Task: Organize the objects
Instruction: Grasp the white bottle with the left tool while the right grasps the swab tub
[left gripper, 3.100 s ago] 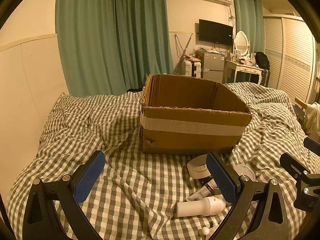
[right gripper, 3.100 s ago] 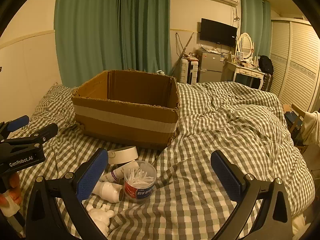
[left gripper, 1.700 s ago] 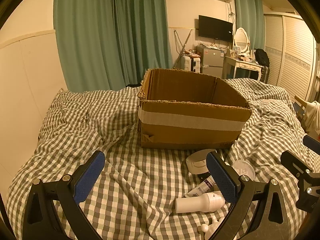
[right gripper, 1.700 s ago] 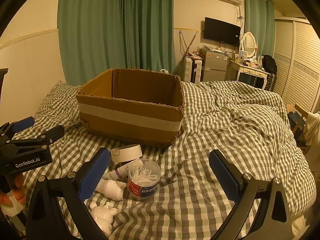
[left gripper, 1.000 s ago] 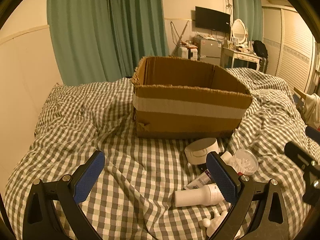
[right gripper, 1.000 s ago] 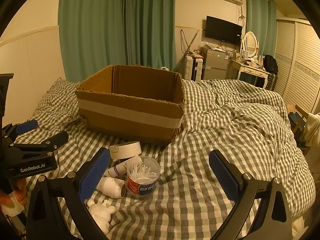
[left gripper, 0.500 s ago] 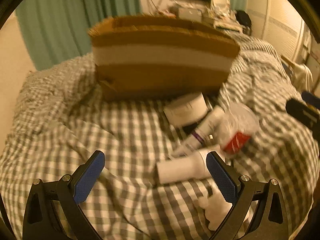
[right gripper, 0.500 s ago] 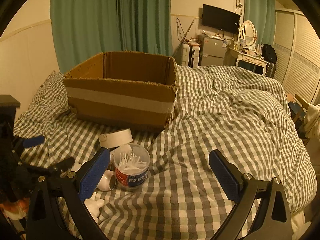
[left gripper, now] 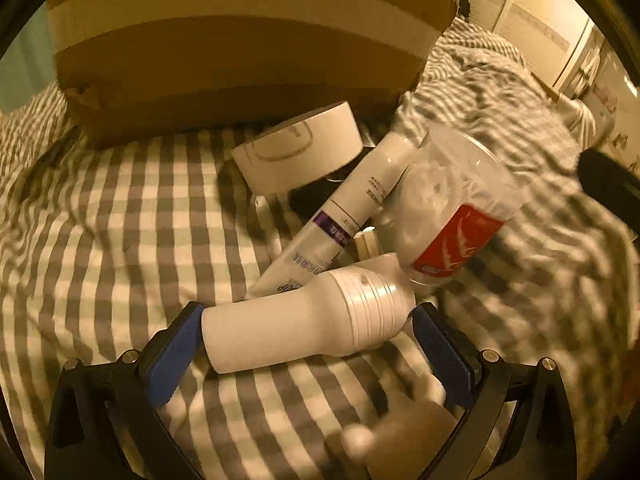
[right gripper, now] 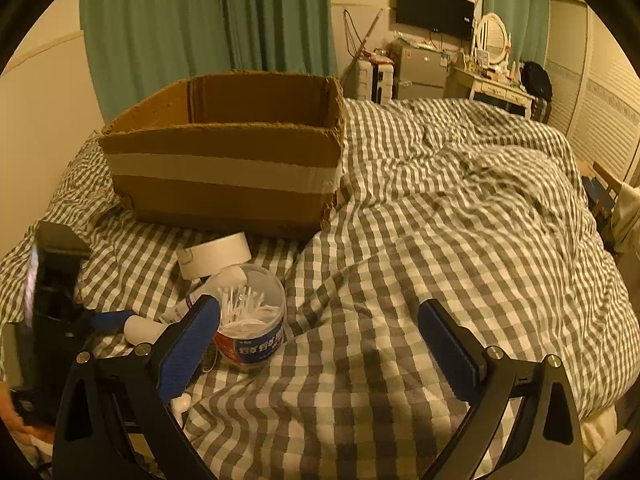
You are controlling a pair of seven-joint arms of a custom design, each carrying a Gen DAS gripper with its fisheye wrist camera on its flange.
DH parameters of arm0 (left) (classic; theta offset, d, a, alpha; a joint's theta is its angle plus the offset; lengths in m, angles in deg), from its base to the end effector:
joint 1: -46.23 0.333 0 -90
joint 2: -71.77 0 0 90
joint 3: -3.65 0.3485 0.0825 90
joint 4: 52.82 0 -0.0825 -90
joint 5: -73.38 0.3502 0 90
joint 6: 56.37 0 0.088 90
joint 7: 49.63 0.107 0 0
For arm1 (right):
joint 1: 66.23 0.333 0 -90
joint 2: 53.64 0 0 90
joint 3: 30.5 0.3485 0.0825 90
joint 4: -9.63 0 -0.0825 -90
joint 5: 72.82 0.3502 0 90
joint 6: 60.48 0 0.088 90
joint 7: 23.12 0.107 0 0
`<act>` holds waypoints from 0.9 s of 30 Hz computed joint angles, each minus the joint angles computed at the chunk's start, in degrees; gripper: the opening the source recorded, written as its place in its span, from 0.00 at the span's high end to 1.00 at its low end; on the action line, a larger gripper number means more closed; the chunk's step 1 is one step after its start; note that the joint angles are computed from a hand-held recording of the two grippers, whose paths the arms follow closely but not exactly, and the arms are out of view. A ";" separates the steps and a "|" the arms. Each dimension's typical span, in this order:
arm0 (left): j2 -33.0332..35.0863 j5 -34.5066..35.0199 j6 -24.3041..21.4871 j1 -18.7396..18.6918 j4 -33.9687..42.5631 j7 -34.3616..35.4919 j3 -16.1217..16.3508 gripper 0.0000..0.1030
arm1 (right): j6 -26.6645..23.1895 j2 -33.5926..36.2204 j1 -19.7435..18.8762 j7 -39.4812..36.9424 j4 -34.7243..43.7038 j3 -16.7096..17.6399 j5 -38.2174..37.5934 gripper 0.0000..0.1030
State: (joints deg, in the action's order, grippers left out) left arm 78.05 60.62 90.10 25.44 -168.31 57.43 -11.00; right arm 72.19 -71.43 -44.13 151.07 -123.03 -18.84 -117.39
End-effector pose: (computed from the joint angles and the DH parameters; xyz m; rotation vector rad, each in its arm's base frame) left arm 0.4817 -0.3323 0.4973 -1.1825 2.7170 -0.6930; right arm 0.3721 0.2433 0.5453 -1.4051 2.1684 -0.8371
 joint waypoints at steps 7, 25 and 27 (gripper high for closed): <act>2.93 -9.69 2.93 1.37 0.69 5.80 -0.90 0.00 | -0.08 1.64 0.23 -1.49 0.59 -0.62 2.19 0.03; 0.56 -13.46 -5.96 4.57 2.40 11.22 0.74 0.44 | 12.88 14.02 0.40 -21.32 5.27 -5.02 18.31 0.40; 0.72 -13.86 -6.21 4.57 2.56 11.87 0.65 0.37 | 11.59 13.85 0.37 -19.79 5.77 -4.24 16.06 0.40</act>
State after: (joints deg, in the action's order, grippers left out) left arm 78.77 46.76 83.89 30.01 -165.75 69.30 -10.35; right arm 83.78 -57.58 -43.76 131.27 -117.26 -23.08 -101.34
